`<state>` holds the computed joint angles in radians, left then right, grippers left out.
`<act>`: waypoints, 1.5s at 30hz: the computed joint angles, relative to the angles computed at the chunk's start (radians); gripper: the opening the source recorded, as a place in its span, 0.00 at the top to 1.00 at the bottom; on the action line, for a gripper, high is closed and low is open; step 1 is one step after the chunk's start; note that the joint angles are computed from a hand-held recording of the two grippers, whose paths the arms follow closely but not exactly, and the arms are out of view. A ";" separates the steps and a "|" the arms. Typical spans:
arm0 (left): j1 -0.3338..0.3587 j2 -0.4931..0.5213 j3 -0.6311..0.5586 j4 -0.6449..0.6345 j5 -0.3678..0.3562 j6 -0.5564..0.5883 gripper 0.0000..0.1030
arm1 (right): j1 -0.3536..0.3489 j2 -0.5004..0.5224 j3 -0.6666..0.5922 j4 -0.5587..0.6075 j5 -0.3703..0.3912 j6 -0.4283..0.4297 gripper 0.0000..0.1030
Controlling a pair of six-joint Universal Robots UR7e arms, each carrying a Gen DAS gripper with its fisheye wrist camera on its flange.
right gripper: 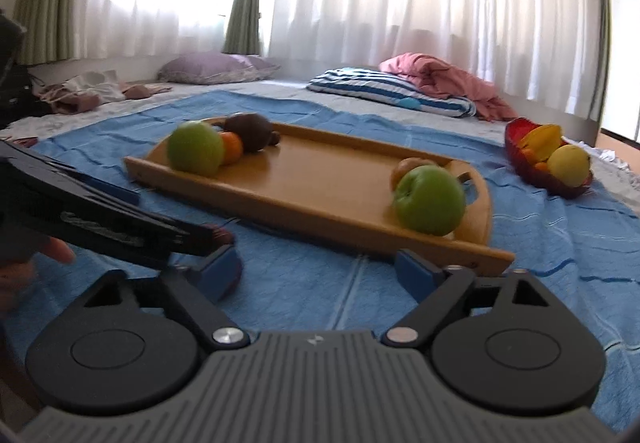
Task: Organize fruits
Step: 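Grasp a red date with the left tool while the right tool grasps another red date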
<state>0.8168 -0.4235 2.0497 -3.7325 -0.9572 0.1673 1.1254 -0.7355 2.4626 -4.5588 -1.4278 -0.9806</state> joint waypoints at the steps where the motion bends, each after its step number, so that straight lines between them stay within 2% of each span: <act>1: 0.000 0.000 0.000 0.003 -0.001 0.000 0.22 | 0.001 0.005 0.004 -0.004 0.000 -0.009 0.16; 5: 0.002 -0.008 -0.001 0.024 -0.026 -0.006 0.33 | 0.007 0.023 0.009 -0.004 -0.014 -0.047 0.25; 10: 0.002 -0.009 -0.022 0.057 -0.058 -0.014 0.42 | 0.010 0.034 0.018 0.003 -0.006 -0.078 0.28; 13: 0.005 -0.010 -0.044 0.108 -0.081 -0.031 0.58 | 0.017 0.038 0.017 0.012 -0.009 -0.073 0.31; 15: 0.004 -0.015 -0.056 0.150 -0.084 -0.047 0.79 | 0.023 0.038 0.013 0.020 -0.013 -0.063 0.34; 20: 0.005 -0.029 -0.055 0.169 -0.094 -0.072 0.79 | 0.044 0.050 -0.009 0.021 -0.043 -0.036 0.43; 24: 0.006 -0.034 -0.041 0.140 -0.061 -0.058 0.79 | 0.066 0.074 -0.034 -0.017 -0.094 -0.014 0.49; 31: 0.013 -0.043 -0.017 0.102 -0.025 -0.056 0.79 | 0.094 0.070 -0.055 -0.010 -0.157 0.032 0.49; 40: 0.014 -0.052 0.005 0.071 -0.005 -0.021 0.78 | 0.106 0.054 -0.046 0.057 -0.128 0.053 0.49; 42: 0.016 -0.053 0.010 0.063 0.001 -0.011 0.70 | 0.115 0.059 -0.055 0.060 -0.136 0.073 0.49; 45: 0.016 -0.059 0.025 0.051 0.007 -0.004 0.66 | 0.124 0.059 -0.068 0.075 -0.141 0.098 0.49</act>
<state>0.8331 -0.4824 2.0746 -3.6817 -0.9500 0.1634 1.2493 -0.6761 2.3943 -4.4833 -1.5691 -0.8830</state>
